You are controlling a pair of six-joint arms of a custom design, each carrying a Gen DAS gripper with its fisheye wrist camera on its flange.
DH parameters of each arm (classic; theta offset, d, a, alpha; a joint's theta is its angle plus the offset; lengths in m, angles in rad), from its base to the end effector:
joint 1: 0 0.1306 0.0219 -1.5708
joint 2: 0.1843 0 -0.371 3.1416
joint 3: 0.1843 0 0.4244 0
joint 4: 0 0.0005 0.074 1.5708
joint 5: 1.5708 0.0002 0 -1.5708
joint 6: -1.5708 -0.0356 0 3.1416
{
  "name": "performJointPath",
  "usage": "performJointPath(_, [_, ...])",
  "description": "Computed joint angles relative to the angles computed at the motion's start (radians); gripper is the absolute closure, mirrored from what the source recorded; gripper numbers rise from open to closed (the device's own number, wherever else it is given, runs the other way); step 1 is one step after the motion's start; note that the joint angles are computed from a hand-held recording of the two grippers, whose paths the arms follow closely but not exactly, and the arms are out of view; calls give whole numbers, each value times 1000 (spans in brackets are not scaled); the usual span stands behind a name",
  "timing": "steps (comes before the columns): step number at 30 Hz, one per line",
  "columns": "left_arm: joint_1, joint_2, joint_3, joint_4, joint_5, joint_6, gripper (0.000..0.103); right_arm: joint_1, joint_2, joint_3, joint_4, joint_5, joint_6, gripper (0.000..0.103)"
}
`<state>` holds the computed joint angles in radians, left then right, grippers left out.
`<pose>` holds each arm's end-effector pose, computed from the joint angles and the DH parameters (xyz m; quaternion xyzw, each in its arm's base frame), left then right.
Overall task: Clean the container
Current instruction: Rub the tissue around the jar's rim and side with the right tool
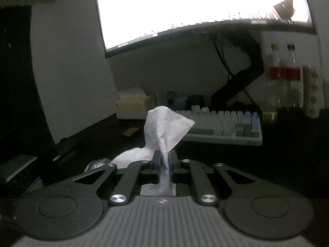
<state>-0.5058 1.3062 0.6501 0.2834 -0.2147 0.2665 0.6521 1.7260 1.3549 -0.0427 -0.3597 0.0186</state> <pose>0.3793 -0.2020 0.2017 0.0380 0.8225 -0.1292 0.5527 0.5007 0.3974 0.2832 -0.3635 0.7457 0.3099 0.4645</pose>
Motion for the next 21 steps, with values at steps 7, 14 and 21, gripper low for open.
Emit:
performJointPath(7, [-29,30,28,-22,-85,-49,11,17,13,22,-20,-56,1,92])
performJointPath(14, [-8,2,-4,-3,-64,-14,11,23,27,31,-11,-13,59,92])
performJointPath(21, [27,-15,-16,16,1,55,11,26,72,98,-43,149,27,94])
